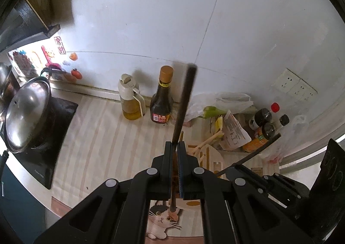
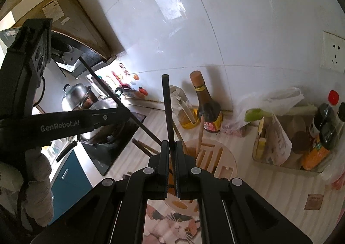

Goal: Organize utensils
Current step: 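Lower both chopsticks into the holder slots and open both tools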

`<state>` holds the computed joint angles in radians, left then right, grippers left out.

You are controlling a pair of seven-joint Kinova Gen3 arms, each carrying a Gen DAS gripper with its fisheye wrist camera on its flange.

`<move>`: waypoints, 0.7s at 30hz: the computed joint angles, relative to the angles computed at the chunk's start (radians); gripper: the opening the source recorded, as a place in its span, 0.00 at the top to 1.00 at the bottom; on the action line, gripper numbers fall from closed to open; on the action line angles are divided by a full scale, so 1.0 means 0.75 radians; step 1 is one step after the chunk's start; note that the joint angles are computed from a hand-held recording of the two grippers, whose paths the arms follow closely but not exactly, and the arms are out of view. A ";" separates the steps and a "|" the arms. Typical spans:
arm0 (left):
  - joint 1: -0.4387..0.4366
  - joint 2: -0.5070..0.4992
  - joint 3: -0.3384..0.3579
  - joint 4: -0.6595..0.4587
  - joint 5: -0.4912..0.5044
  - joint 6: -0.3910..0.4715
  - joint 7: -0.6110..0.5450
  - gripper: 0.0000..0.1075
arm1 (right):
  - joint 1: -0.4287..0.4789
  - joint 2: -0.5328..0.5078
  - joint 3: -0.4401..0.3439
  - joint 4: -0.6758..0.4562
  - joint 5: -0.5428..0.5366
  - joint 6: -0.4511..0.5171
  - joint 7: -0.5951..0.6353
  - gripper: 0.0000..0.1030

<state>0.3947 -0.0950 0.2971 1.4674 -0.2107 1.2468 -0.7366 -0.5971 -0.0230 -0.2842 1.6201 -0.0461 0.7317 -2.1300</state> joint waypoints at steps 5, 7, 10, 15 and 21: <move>-0.011 -0.003 -0.016 0.021 0.045 -0.022 -0.030 0.98 | 0.080 -0.015 -0.086 0.017 0.024 -0.009 -0.035 0.95; -0.015 -0.007 -0.023 0.031 0.061 -0.030 -0.041 0.98 | 0.162 -0.024 -0.157 0.023 0.008 -0.014 -0.026 0.95; -0.018 -0.008 -0.022 0.032 0.064 -0.028 -0.061 0.98 | 0.166 -0.005 -0.153 -0.006 -0.041 0.033 0.035 0.95; -0.014 -0.029 0.017 0.025 -0.024 0.041 -0.016 0.93 | 0.040 0.040 -0.052 -0.052 -0.035 0.118 0.028 0.92; -0.031 -0.149 0.106 0.132 -0.221 0.085 0.122 0.04 | 0.108 -0.026 -0.208 -0.039 0.189 0.169 -0.241 0.37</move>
<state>0.3715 -0.2066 0.3764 1.5663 -0.3763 1.3103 -0.6448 -0.5163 -0.0422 -0.4405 1.5911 0.0954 0.8585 -2.3106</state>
